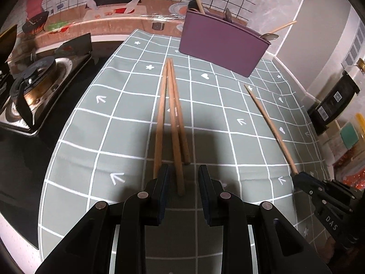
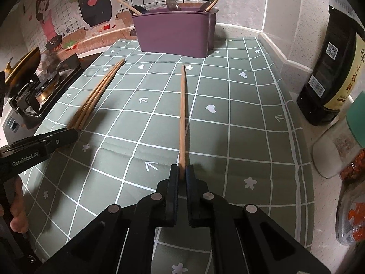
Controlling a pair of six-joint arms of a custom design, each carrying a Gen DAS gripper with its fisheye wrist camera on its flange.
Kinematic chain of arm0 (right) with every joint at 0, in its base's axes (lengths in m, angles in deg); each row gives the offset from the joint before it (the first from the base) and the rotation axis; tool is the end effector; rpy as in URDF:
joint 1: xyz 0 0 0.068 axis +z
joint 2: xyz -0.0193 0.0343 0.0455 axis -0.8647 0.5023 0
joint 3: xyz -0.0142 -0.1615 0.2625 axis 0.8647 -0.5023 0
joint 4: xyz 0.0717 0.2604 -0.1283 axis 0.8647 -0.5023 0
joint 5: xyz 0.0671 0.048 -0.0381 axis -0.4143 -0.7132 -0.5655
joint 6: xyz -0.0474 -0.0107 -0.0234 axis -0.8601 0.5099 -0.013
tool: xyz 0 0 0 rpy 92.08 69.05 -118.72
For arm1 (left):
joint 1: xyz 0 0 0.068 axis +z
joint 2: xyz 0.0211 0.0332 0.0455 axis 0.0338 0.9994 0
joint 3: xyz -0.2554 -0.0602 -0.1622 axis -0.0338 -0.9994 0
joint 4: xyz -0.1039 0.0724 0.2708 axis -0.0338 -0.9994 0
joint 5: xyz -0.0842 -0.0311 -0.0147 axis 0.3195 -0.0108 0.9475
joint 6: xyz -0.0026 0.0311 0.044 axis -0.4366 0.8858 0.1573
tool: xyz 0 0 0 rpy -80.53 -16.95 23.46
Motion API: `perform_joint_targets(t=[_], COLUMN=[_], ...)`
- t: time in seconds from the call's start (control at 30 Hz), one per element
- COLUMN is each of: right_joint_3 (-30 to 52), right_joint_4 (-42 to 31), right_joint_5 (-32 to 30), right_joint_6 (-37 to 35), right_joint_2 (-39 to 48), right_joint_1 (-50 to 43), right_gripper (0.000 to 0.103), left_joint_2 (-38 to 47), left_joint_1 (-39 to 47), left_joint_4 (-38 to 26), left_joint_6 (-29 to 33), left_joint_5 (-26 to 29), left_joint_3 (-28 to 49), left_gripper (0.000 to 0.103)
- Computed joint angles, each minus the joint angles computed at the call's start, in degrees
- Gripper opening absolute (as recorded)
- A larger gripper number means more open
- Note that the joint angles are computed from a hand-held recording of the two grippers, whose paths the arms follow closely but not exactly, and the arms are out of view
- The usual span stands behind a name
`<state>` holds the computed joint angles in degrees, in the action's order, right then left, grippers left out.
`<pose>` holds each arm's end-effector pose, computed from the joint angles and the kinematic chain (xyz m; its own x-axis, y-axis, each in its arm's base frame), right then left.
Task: Organize utensils
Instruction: 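Grasp a wooden chopstick with right tool while left tool grasps chopsticks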
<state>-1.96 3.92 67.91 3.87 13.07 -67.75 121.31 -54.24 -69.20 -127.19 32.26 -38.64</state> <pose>0.1976 -0.0145 0.1123 -0.7747 -0.3738 -0.5100 -0.4768 0.8751 0.0827 0.1507 -0.1945 0.0986 -0.7668 -0.3493 -0.5386 -0.2777 0.9369 -0.2122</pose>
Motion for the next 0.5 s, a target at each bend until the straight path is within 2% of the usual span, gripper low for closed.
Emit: perform_joint_targets(t=[0.17, 0.33, 0.5], right_joint_3=[-0.1, 0.4, 0.4], right_joint_4=[-0.2, -0.6, -0.7], right_joint_5=[0.0, -0.5, -0.9], right_joint_6=[0.4, -0.1, -0.3], right_joint_2=[-0.4, 0.7, 0.6], right_joint_1=[-0.4, -1.6, -2.1], right_gripper=[0.006, 0.006, 0.006], left_joint_2=[-2.0, 0.6, 1.1], left_joint_1=[-1.7, 1.3, 2.0], left_joint_4=[2.8, 5.8, 3.7], left_joint_6=[1.5, 3.4, 1.9], left_joint_5=[-1.9, 3.6, 2.0], left_joint_3=[-0.9, -0.5, 0.1], left_gripper=[0.027, 0.027, 0.027])
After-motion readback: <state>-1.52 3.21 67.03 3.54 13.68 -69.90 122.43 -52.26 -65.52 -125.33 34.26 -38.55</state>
